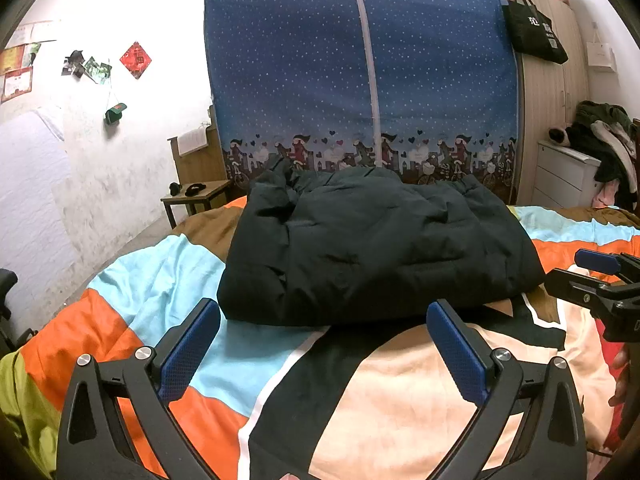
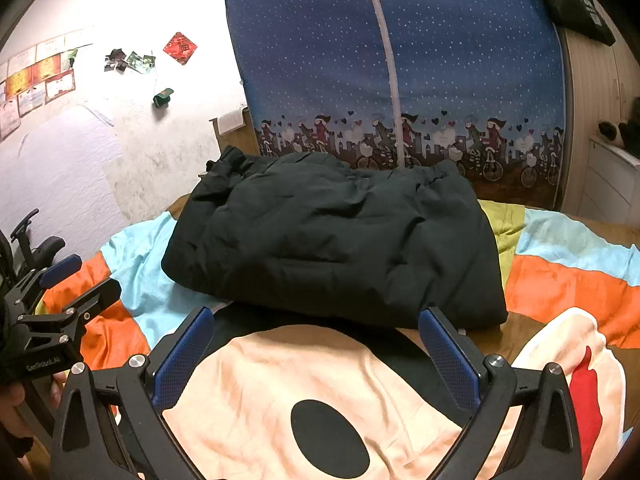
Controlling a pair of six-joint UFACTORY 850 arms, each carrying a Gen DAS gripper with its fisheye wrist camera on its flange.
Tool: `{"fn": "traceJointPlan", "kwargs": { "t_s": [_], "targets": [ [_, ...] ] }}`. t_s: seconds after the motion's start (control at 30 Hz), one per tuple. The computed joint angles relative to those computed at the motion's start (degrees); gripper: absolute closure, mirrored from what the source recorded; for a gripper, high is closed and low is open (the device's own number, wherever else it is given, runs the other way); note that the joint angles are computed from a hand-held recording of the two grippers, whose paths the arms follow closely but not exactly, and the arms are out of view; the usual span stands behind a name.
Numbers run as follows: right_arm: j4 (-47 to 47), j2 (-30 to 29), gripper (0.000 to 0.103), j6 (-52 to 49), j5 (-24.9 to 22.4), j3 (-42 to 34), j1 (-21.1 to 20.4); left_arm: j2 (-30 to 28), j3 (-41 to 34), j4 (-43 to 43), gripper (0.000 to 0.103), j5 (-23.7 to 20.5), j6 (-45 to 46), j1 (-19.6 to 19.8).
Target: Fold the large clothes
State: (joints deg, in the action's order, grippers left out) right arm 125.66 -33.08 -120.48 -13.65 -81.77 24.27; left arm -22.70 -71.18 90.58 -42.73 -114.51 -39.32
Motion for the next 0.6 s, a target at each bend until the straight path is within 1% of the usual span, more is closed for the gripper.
{"fn": "traceJointPlan", "kwargs": {
  "t_s": [0.6],
  "targets": [
    [-0.49,-0.21,0.0,1.25,0.29,0.1,0.27,0.17,0.44,0.36,0.002,0.55,-0.3,0.1]
  ]
}}
